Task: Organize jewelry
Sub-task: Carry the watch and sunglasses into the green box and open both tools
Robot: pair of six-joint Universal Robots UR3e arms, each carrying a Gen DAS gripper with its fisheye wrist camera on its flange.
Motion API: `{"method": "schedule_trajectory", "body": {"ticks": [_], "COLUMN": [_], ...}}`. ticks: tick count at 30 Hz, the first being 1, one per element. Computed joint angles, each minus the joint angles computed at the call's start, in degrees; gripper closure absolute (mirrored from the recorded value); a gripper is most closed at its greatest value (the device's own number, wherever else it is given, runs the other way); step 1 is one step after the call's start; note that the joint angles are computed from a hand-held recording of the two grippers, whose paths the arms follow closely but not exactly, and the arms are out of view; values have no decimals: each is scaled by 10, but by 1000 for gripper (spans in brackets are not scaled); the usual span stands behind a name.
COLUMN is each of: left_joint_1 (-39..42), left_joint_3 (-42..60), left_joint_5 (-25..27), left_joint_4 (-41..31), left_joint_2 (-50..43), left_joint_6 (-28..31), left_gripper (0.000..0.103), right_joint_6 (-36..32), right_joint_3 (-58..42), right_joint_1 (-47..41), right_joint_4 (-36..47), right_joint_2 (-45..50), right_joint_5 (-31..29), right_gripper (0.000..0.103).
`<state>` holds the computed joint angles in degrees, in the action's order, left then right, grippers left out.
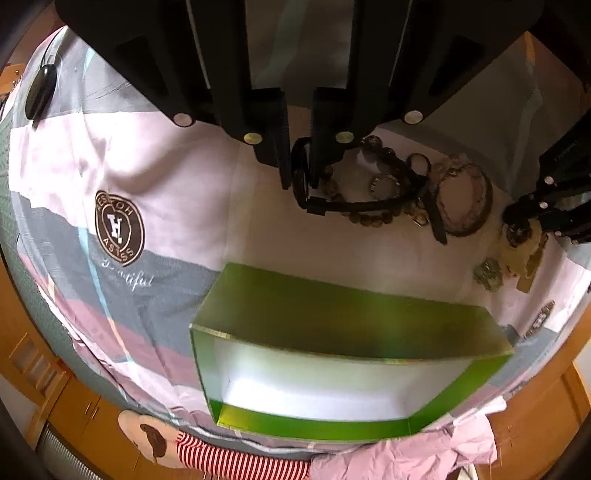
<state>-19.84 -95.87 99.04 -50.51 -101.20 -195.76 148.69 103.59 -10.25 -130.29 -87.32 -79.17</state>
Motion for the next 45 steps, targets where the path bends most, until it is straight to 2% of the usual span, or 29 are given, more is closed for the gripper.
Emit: {"method": "schedule_trajectory", "body": {"ticks": [6, 9, 12, 15, 18, 22, 26, 27, 28, 29, 31, 33, 35, 38, 41, 43, 45], "left_joint_1": [5, 1, 13, 33, 46, 62, 73, 73, 73, 71, 69, 68, 70, 61, 19, -14, -38], "left_joint_3": [8, 68, 145, 261, 317, 381, 445, 443, 440, 429, 399, 356, 267, 105, -8, -32, -19], "left_joint_5": [-3, 23, 30, 31, 25, 3, -15, -15, -12, -9, -3, -10, -21, -28, 35, 75, 90], "left_joint_4": [-5, -35, -65, -96, -104, -109, -127, -122, -115, -109, -97, -87, -59, 6, 35, 16, -3], "left_joint_2": [43, 38, 8, -62, -108, -178, -245, -246, -245, -235, -203, -156, -80, 24, 73, 71, 52], "left_joint_6": [-5, 2, 17, 26, 36, 48, 55, 58, 61, 60, 54, 42, 2, -38, -92, -128, -143], "left_gripper": [85, 85, 85, 84, 84, 84, 83, 79, 69, 64, 59, 57, 53, 49, 49, 48, 43], "right_joint_6": [-1, 5, 38, 81, 110, 122, 122, 118, 118, 117, 122, 110, 77, 37, 27, 42, 47], "right_joint_3": [-18, -55, -117, -194, -247, -334, -354, -354, -353, -351, -332, -304, -244, -164, -94, -73, -65], "right_joint_1": [-31, -55, -52, -26, -1, 29, 50, 52, 52, 48, 34, 12, -17, -43, -52, -46, -41], "right_joint_4": [31, 59, 53, 19, -14, -1, 0, 4, 8, 14, 17, 40, 63, 84, 98, 114, 119], "right_joint_2": [-39, -50, -21, 50, 120, 212, 251, 254, 252, 243, 213, 161, 86, 12, -18, -7, 2], "right_joint_5": [48, 99, 119, 108, 91, 47, 13, 10, 7, 12, 39, 74, 104, 107, 71, 34, 25], "right_gripper": [95, 95, 95, 95, 95, 95, 93, 90, 78, 66, 58, 58, 58, 58, 58, 58, 58]}}
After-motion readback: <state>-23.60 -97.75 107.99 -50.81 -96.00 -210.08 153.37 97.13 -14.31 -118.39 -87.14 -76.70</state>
